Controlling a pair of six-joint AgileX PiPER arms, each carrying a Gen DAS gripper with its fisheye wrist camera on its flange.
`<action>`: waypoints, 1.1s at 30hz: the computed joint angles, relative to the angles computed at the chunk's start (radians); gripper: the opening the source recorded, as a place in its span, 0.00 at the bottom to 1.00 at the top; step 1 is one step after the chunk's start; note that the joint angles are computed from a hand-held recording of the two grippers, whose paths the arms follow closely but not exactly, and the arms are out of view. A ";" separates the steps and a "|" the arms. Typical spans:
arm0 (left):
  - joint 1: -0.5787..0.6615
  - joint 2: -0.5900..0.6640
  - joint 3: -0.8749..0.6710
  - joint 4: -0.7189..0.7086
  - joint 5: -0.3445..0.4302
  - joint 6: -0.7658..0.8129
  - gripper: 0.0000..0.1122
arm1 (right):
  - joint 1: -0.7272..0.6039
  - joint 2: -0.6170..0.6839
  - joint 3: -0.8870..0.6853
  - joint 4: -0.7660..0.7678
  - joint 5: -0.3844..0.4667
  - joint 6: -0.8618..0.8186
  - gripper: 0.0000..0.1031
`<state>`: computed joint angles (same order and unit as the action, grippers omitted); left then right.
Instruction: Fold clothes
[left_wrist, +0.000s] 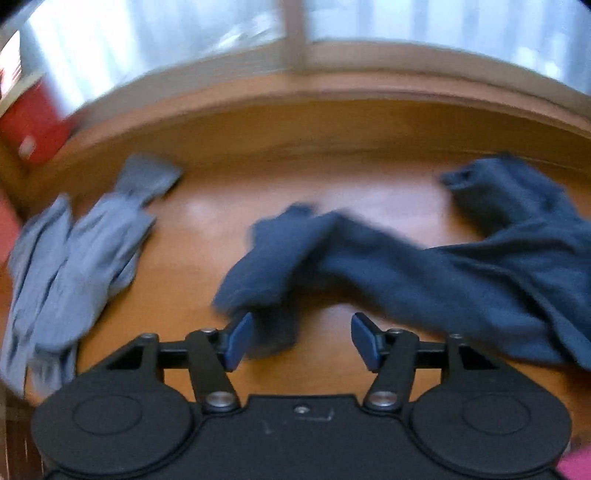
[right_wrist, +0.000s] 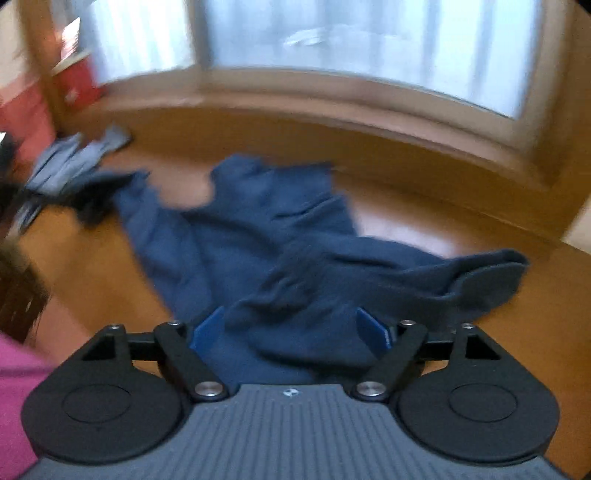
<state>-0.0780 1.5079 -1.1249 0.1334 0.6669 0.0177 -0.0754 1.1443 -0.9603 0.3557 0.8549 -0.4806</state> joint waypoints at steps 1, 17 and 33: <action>-0.017 0.000 -0.008 -0.050 -0.010 0.056 0.56 | 0.016 0.044 -0.004 -0.040 -0.051 0.051 0.79; -0.337 0.478 -0.494 -0.062 -0.008 0.110 0.64 | -0.022 0.092 0.092 -0.130 -0.291 0.430 0.79; -0.302 1.039 -1.385 -0.205 0.511 0.291 0.73 | -0.091 0.374 -0.060 -0.244 -0.343 0.667 0.79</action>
<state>-0.3799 2.5468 -2.5097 -0.0718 1.1778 0.3084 -0.1660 1.5186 -1.0199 0.1113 0.5118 0.1864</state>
